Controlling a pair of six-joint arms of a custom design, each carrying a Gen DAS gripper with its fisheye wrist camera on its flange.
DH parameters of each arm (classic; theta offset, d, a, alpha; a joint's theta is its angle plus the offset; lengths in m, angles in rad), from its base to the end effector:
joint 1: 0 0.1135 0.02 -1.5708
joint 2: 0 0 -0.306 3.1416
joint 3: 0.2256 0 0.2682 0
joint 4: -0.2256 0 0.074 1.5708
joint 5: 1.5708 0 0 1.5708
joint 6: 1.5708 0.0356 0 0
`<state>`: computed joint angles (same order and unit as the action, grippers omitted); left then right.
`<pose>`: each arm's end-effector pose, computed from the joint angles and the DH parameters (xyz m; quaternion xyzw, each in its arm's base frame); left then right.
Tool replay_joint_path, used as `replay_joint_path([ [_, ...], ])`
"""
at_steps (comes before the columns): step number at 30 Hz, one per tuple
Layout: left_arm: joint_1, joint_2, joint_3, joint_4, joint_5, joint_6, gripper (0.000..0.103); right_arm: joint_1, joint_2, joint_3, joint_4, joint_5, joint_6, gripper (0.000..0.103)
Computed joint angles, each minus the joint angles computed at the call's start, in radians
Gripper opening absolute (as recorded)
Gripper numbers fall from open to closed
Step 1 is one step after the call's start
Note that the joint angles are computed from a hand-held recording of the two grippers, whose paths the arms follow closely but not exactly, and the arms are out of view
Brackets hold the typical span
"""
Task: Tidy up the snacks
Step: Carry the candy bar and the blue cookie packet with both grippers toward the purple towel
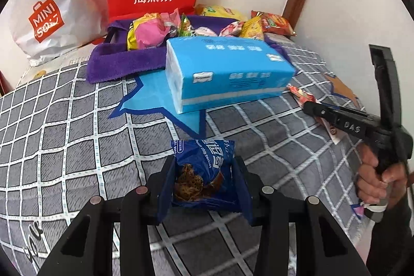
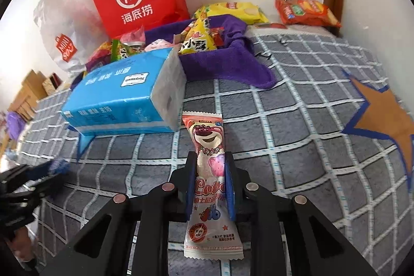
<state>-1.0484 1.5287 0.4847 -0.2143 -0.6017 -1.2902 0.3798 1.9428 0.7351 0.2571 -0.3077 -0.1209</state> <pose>0.1283 -0.1825 0.1251 -0.1596 0.9310 -0.0224 0.3275 0.3144 0.1371 0.0877 -0.2784 0.9001 0.1836 0.2802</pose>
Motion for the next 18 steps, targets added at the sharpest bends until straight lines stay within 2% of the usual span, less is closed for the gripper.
replay_joint_path([
  [3, -0.021, -0.045, 0.012, -0.037, -0.014, -0.012, 0.041, -0.007, -0.057, -0.033, -0.006, -0.015, -0.010, 0.020],
  [7, -0.040, -0.092, 0.032, -0.080, -0.029, -0.022, 0.041, -0.002, -0.164, -0.082, -0.019, 0.020, -0.025, 0.020],
  [14, -0.053, -0.168, 0.053, -0.127, -0.019, -0.036, 0.041, -0.037, -0.302, -0.078, -0.155, -0.051, 0.003, 0.020],
  [18, -0.083, -0.185, 0.091, -0.210, -0.051, -0.072, 0.041, -0.038, -0.362, -0.068, -0.211, -0.070, 0.017, 0.020],
])
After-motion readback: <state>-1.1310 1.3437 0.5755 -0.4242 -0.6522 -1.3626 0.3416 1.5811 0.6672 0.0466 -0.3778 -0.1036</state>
